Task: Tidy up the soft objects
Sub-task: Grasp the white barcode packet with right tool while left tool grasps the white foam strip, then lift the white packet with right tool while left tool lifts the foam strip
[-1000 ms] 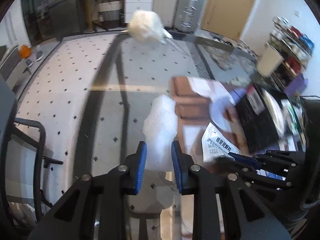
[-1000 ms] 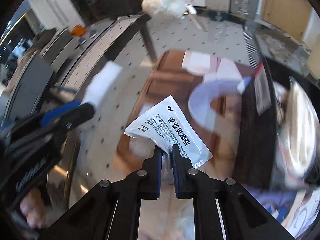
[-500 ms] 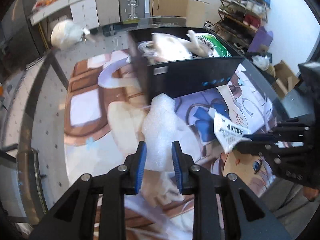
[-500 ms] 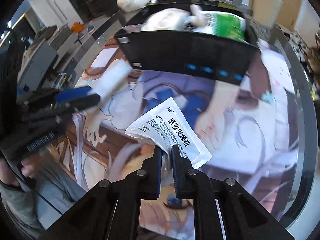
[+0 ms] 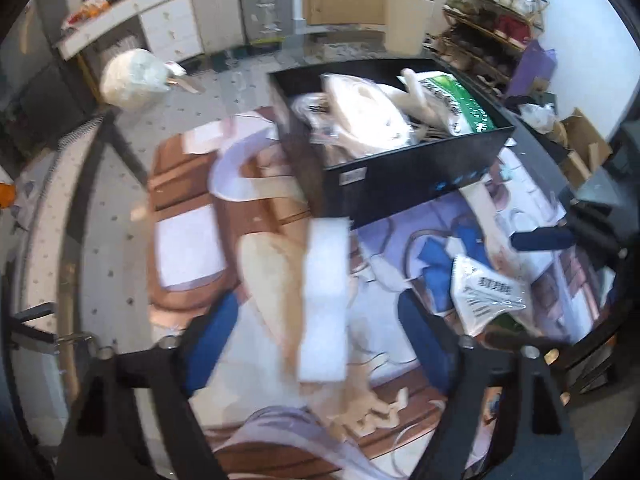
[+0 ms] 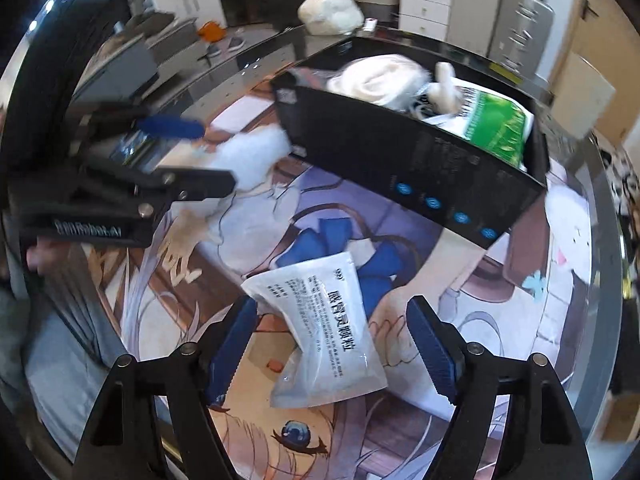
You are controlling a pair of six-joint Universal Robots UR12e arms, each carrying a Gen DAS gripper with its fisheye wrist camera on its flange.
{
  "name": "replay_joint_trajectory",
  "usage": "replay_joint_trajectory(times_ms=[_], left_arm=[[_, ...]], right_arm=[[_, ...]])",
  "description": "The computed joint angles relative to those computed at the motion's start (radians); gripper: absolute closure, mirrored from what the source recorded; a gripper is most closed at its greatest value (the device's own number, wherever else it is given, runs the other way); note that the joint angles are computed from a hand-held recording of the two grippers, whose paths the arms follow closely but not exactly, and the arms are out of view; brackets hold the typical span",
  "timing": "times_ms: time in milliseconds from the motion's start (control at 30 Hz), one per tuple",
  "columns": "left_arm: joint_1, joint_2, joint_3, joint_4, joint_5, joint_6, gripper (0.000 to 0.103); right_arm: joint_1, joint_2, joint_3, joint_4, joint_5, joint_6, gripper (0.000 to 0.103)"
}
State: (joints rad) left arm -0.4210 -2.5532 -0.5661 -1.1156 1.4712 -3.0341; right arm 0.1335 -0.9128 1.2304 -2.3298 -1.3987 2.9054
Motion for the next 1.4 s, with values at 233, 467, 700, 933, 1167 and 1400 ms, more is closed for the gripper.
replay_joint_trajectory(times_ms=[233,467,700,933,1167,1400], left_arm=[[-0.005,-0.005,-0.008,-0.003,-0.010,0.003,0.066],[-0.006,0.053,-0.126,0.113,-0.055,0.026,0.083],[-0.009,0.053,-0.135,0.113,-0.053,0.030,0.069],[-0.023,0.026,-0.096,0.087,0.010,0.052,0.084],[-0.020,0.040,-0.120,0.130,-0.017,0.050,0.083],[-0.023,0.084,-0.214,0.381,0.001,0.043,0.083]], right_arm=[[0.003,0.009,0.000,0.003,-0.050,0.006,0.067],[0.006,0.007,0.004,-0.031,-0.025,0.071,0.081],[0.002,0.000,0.007,-0.070,-0.018,0.155,0.082],[0.000,0.000,0.016,-0.065,-0.014,0.146,0.082],[-0.011,-0.008,0.037,-0.099,0.046,0.171,0.083],[-0.017,-0.044,0.110,-0.357,0.058,0.217,0.083]])
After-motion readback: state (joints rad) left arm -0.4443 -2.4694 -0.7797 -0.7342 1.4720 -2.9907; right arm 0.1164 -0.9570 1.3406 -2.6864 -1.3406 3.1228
